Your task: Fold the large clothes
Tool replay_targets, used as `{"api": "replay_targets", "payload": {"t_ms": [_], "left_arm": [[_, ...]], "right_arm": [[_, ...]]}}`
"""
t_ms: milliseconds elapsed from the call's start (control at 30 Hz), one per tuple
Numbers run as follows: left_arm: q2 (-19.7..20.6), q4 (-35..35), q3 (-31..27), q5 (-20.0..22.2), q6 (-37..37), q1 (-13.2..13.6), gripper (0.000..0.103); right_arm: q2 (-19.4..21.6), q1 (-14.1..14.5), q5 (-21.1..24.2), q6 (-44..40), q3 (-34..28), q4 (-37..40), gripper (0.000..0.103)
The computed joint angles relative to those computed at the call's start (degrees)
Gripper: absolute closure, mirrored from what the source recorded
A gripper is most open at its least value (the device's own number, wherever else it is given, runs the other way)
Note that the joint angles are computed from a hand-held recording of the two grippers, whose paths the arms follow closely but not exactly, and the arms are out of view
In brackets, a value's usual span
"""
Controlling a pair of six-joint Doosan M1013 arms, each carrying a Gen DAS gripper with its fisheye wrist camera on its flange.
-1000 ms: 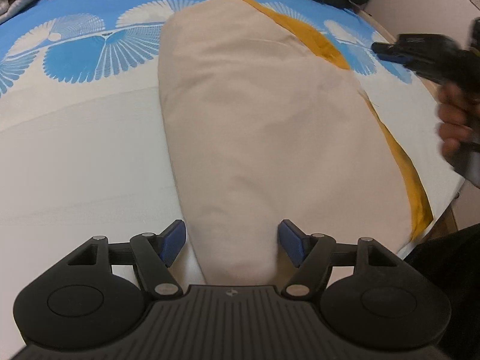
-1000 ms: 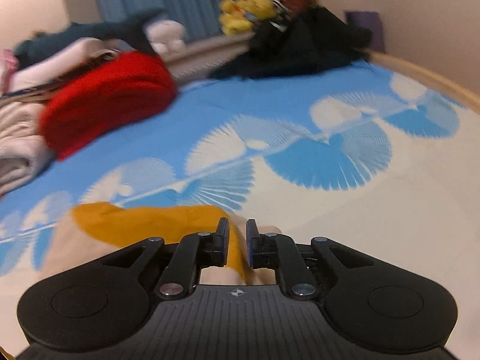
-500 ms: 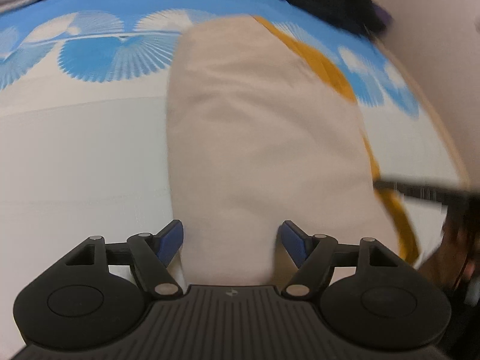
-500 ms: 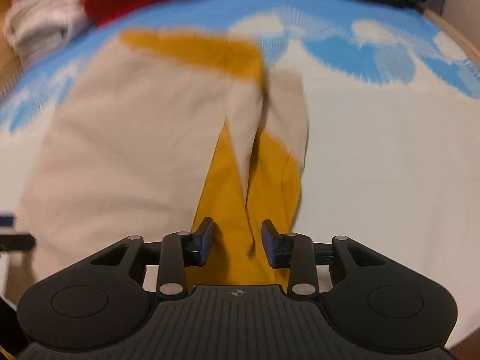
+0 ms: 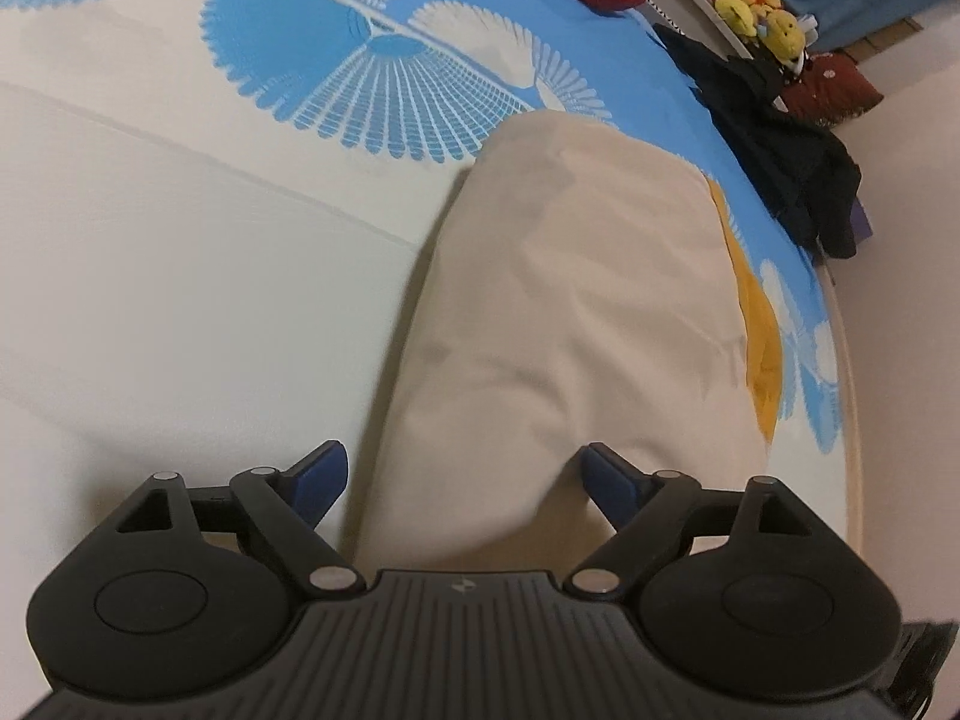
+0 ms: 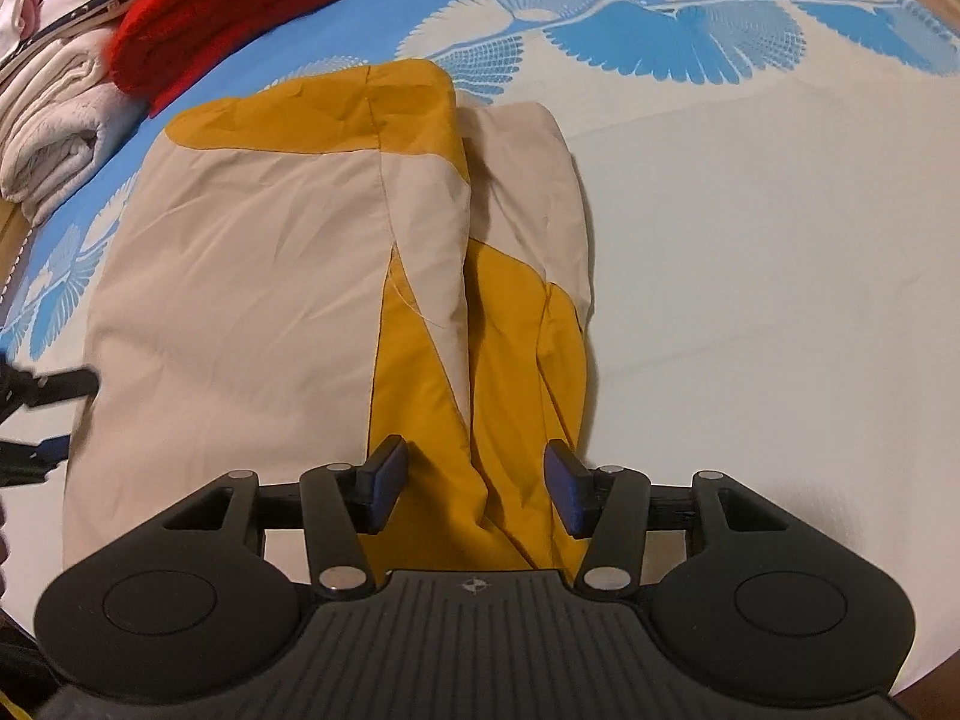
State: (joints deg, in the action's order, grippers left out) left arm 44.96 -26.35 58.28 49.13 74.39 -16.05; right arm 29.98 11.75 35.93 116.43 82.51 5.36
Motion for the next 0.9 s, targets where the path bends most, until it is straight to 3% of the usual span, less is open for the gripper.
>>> {"api": "replay_targets", "payload": {"t_ms": [300,433,500,567,633,667,700,900], "left_arm": [[4.65,-4.06,-5.09,1.97,1.3,-0.09,0.006],[5.49,-4.61,-5.79,0.61,2.59,-0.37,0.005],[5.43,-3.46,-5.75,-0.71,3.3,-0.7,0.013],[5.23,-2.7,-5.86,-1.45,4.12,-0.86,0.032],[4.79,-3.55,-5.91,-2.31,5.73,-0.8,0.05],[4.46,-3.9,-5.88,-3.15,6.75,-0.81,0.057],[4.09,-3.7,-5.82,-3.95,7.63,-0.88,0.058],[2.64,0.14,-6.23,-9.8,10.69,-0.88,0.06]], "right_arm": [[0.6,-0.48,0.81,-1.94,-0.64,1.71,0.048],[0.67,-0.52,0.91,-1.89,-0.76,1.99,0.048],[0.72,-0.48,0.93,-1.59,-0.85,1.85,0.048],[0.83,-0.32,0.77,-1.18,-0.91,1.34,0.049],[0.89,-0.25,-0.02,-1.63,-0.8,1.94,0.059],[0.88,-0.22,-0.77,-2.38,-0.68,3.06,0.07],[0.88,-0.09,-1.6,-2.96,-0.61,3.85,0.078],[2.06,1.46,-4.84,-0.05,-1.78,1.25,0.095]]}}
